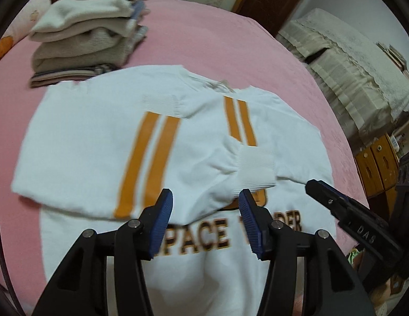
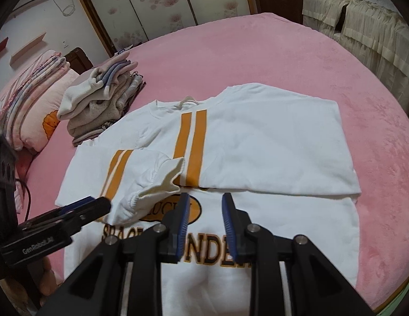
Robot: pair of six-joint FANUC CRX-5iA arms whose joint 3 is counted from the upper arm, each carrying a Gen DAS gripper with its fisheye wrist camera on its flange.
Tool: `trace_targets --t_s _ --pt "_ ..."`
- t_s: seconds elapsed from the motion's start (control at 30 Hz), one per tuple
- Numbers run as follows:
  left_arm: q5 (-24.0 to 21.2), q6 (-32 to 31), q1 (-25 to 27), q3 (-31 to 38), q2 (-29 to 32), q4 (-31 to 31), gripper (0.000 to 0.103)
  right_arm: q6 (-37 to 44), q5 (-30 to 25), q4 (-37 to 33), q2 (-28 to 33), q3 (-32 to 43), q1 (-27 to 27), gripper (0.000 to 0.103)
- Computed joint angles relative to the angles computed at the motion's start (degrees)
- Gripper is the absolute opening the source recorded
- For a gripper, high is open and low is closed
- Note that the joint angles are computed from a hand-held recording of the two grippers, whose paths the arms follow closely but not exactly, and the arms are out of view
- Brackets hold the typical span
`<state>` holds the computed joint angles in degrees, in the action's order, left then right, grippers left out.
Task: Fold small clothes
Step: 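Fold the held sleeve across the chest and open the left tool, then grasp the folded sleeve cuff with the right tool and lift it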
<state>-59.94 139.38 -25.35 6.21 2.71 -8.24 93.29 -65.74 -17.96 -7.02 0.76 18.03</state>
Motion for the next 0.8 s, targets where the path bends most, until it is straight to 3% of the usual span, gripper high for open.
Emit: trace_targets --t_s 0.03,0.1,0.3,0.43,0.8 --pt "-0.68 0.54 0.3 -0.56 -1.04 -0.58 0.052 0.05 -0.41 -0.88 0.25 0.37 -0.36 0.042" --pt "-2.79 3.6 0.77 -2.57 -3.94 -3.35 0.052 0.09 -1.23 -2.93 0.69 1.08 -1.09 0.046" --pt "-8.4 10.28 2.83 -8.09 -10.51 -9.25 0.053 -0.29 -5.74 -9.68 3.78 4.9 -3.29 0.048" --pt "-7.69 11.63 5.44 -12.3 -13.72 -8.15 0.053 -1.43 -6.02 -10.62 5.75 6.28 -2.7 0.055" --pt "-4.59 9.3 6.95 -15.64 -15.24 -6.69 0.053 -3.76 -11.12 -17.49 12.44 9.18 -3.82 0.055"
